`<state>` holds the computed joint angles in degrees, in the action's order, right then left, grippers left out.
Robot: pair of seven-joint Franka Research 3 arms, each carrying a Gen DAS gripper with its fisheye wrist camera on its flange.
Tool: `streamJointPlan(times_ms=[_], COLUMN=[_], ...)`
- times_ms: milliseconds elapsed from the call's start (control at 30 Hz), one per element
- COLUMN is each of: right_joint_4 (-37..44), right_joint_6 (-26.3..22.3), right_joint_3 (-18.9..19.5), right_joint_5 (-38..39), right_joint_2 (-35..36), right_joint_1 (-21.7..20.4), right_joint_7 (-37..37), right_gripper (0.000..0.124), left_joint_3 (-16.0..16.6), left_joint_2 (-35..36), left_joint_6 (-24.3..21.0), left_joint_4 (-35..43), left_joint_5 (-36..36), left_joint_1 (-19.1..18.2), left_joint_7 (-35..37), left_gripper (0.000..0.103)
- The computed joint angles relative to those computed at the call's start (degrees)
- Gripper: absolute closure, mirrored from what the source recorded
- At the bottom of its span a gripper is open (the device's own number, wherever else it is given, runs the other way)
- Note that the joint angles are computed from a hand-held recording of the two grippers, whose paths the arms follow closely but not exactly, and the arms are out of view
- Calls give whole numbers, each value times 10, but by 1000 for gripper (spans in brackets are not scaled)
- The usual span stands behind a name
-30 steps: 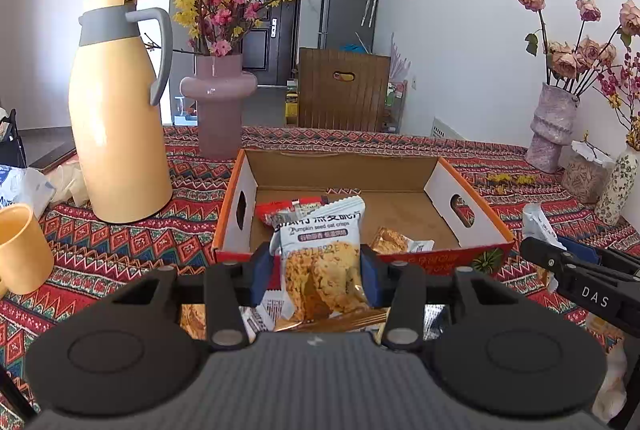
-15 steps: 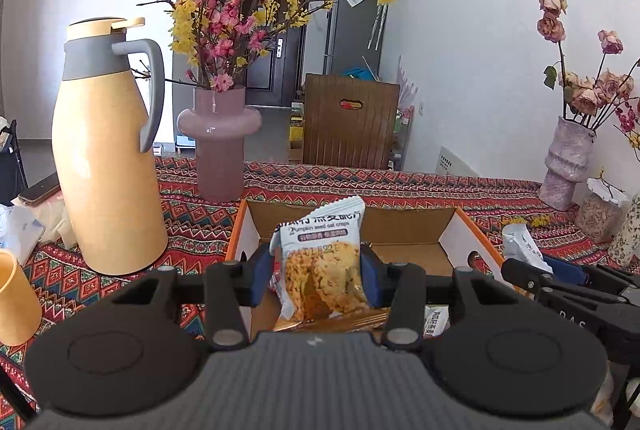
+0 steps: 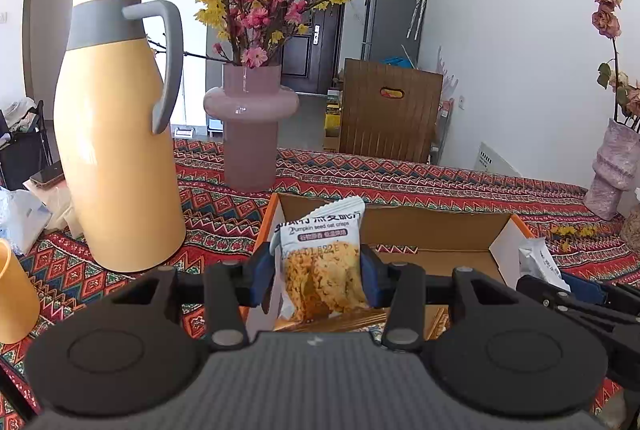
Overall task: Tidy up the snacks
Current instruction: 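Carry both packets over the box and release them inside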
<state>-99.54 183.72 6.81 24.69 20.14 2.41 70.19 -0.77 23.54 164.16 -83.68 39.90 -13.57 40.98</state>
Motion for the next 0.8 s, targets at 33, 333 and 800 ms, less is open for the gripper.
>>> streamJointPlan(times_ms=[33, 333, 800], right_joint_4=[4, 24, -45], right_joint_6=[-4, -49, 2], right_joint_3=[-18, -81, -26], right_joint_5=[-6, -56, -23], right_joint_2=[3, 18, -35], right_joint_1=[16, 60, 13], right_joint_7=[10, 78, 56], right_gripper=[84, 74, 21], left_joint_3=[-3, -9, 6], left_joint_2=[6, 30, -33], left_joint_6=[-6, -48, -19], left_joint_4=[7, 36, -37], left_joint_5=[-5, -42, 52], left_joint_1=[2, -1, -10], left_joint_7=[7, 46, -44], left_gripper=[57, 27, 0])
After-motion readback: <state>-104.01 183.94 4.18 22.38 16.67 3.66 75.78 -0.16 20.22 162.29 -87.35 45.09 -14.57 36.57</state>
